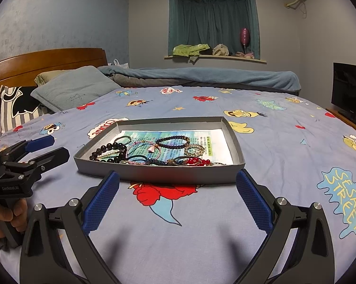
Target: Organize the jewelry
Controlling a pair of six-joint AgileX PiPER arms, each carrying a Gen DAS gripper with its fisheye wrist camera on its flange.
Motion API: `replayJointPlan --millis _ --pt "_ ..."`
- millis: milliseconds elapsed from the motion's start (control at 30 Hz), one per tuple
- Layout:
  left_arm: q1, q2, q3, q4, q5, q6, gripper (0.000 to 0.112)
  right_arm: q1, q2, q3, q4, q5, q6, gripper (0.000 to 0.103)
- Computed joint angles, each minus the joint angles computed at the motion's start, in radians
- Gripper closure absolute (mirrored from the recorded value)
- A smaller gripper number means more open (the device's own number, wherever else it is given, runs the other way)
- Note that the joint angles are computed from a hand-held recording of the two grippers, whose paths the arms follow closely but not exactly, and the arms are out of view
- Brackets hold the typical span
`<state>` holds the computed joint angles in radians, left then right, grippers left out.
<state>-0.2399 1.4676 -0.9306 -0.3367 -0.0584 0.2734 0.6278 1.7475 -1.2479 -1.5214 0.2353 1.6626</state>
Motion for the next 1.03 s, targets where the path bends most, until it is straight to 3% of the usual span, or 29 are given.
replayJointPlan --millis 167,633,733,1033 --pt "-0.001 0.001 -0.001 -0.042 0.001 0.041 0.014 0.001 0.001 0.0 -0.001 0.001 0.0 0.006" --pt "-0.007 -0.001 0.009 0.024 -0.016 -0.018 0.014 0.001 0.002 -0.002 0.009 0.001 -0.009 0.006" --pt "-0.015 0.001 0.01 -0.064 -0.02 0.075 0.014 0.001 0.004 -0.003 0.012 0.001 -0.013 0.006" --pt "-0.01 0.007 0.0 -0.141 -0.006 0.151 0.014 -0.004 0.003 0.003 0.008 -0.003 -0.01 0.006"
